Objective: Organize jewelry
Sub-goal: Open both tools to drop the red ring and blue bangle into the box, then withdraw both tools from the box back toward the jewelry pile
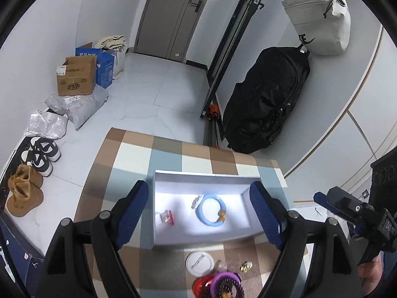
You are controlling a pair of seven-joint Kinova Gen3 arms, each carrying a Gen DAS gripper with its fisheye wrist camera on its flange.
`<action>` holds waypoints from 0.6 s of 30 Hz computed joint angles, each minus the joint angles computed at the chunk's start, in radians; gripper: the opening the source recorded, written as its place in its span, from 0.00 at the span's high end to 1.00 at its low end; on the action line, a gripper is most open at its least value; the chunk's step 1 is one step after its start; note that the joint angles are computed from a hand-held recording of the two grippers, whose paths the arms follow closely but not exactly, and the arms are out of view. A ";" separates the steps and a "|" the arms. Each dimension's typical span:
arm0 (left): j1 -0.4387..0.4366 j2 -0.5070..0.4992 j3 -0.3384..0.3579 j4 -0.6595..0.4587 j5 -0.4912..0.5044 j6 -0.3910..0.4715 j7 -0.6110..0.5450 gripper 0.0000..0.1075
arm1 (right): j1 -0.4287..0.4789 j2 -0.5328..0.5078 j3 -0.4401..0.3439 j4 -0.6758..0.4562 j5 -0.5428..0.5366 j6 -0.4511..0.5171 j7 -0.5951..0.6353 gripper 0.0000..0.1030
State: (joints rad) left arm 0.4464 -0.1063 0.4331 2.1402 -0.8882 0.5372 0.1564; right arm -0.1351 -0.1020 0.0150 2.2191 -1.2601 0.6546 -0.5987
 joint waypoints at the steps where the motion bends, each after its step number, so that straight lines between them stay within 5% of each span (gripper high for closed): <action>1: 0.003 -0.005 0.006 0.004 -0.005 0.008 0.006 0.25 | -0.001 -0.009 -0.004 0.006 0.005 -0.012 -0.004 0.00; 8: 0.045 -0.013 0.044 0.025 -0.026 0.071 0.018 0.25 | -0.030 -0.067 -0.009 0.043 0.074 -0.089 -0.078 0.00; 18: 0.050 -0.048 0.029 0.053 0.198 -0.004 -0.231 0.25 | -0.106 -0.150 0.023 0.079 0.210 -0.160 -0.201 0.00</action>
State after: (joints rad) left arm 0.4967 -0.1542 0.4625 2.1934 -0.6901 0.5334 -0.0750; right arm -0.2409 -0.2522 0.0380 2.2978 -1.0501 0.4949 -0.7997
